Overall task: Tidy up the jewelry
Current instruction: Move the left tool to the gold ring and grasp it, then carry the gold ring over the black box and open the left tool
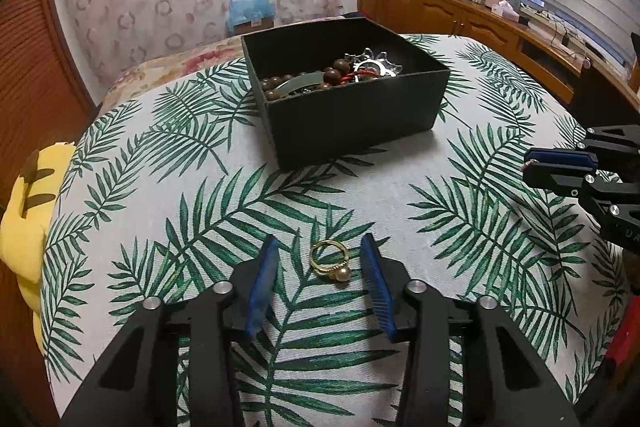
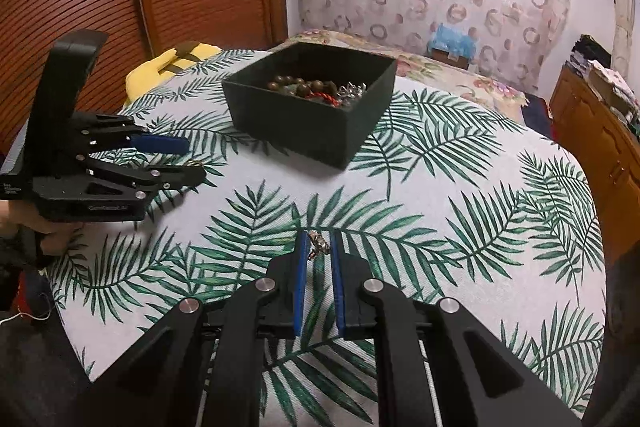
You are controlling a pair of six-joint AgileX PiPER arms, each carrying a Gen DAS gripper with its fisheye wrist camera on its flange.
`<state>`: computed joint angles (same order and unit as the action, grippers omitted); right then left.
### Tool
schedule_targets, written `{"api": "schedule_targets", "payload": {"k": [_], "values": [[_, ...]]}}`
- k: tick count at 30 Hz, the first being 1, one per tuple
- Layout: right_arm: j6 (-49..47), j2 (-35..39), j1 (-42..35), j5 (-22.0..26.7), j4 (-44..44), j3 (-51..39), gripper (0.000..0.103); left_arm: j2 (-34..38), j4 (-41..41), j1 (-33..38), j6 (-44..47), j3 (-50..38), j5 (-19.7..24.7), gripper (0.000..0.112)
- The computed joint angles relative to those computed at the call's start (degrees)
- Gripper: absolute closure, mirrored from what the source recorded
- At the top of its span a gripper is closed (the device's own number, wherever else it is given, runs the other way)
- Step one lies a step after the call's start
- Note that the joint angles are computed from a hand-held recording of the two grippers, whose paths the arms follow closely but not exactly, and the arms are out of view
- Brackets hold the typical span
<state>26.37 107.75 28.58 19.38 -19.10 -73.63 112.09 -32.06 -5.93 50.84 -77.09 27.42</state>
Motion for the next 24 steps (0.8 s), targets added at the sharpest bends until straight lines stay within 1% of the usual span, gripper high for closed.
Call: {"api": "schedule_targets", "payload": {"k": [1,2,5,12,19,22,24], "values": [[-0.05,0.02,0.04,-0.04,0.04,-0.11,0.09,-0.01,0.1,0.05,0.07,-0.15,0.16,0.076],[0.03,0.01,0.07,-0.08,-0.04,-0.13,0.09,-0.12,-0.31,0.08,0.62,-0.03,0.32,0.079],[-0.22,0.03,0.09,0.04,0.22,-0.25,0.09,-0.22,-2.81,0.4,3.03,0.16,1.56,0.093],[-0.03,0.1,0.22,-0.02,-0.13,-0.67,0.09,-0.8,-3.91,0.21,3.83,1.19,0.82,0.093],[-0.82,0.66,0.06,0.68,-0.32,-4.06,0.09,-2.43,-7.74,1.1,6.11,1.26,0.6,0.093],[-3.19,1.55,-0.87,1.24,1.74,-7.4,0.09,-2.99,-8.76,1.5,6.52,0.48,0.74,0.093],[-6.61,1.75,-1.87,1.09,5.7,-8.83,0.09,-3.24,-8.95,1.73,6.21,-0.42,0.89,0.093]]}}
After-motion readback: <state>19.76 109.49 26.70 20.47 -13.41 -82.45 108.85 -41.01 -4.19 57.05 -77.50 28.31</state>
